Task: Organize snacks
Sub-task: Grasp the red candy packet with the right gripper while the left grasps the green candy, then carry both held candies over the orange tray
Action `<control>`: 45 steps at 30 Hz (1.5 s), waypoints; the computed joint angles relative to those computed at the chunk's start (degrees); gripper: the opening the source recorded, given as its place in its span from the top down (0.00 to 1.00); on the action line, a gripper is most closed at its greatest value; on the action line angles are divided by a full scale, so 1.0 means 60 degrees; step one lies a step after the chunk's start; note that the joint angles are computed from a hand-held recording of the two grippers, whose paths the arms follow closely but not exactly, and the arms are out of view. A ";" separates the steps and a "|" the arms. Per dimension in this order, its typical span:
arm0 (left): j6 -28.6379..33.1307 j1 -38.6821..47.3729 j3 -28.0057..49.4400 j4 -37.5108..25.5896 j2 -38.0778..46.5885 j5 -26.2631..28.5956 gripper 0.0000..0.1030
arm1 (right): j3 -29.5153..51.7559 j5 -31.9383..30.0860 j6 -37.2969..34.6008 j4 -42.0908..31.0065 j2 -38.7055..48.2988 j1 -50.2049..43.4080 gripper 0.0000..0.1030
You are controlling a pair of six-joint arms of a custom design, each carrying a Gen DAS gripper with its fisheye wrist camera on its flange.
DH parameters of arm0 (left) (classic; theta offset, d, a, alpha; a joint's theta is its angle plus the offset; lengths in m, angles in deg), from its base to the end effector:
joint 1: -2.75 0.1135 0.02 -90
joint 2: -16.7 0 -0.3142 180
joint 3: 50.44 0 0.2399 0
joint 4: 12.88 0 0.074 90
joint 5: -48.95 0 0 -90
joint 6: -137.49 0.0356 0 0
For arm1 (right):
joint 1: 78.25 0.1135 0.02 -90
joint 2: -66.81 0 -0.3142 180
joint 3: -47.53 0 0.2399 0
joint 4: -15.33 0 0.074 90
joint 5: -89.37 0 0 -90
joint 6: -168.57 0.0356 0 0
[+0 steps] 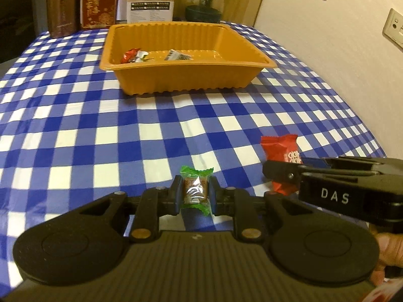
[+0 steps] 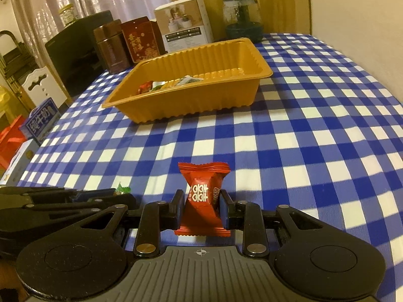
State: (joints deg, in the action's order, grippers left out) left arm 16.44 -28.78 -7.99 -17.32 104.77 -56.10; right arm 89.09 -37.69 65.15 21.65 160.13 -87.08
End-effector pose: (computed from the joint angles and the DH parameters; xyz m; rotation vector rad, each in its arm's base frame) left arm 0.2152 -0.1212 0.1730 -0.1056 2.4102 -0.1828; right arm 0.2588 -0.0185 0.1658 -0.3917 2.1959 0.5521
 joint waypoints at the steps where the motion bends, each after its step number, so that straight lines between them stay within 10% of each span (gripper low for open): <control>1: -0.0102 -0.0088 0.0000 -0.0152 -0.0116 -0.0112 0.81 | -0.0060 -0.0018 -0.0041 -0.0055 -0.0094 -0.0029 0.72; 27: -0.0743 -0.0971 0.0602 -0.2255 -0.1694 -0.1253 0.81 | -0.0210 -0.0478 -0.0642 -0.1496 -0.1768 -0.0892 0.72; 45: 0.1430 0.0855 0.2106 -0.1976 -0.1268 -0.0421 0.81 | 0.1662 -0.0063 0.0671 -0.1464 -0.1439 -0.0194 0.72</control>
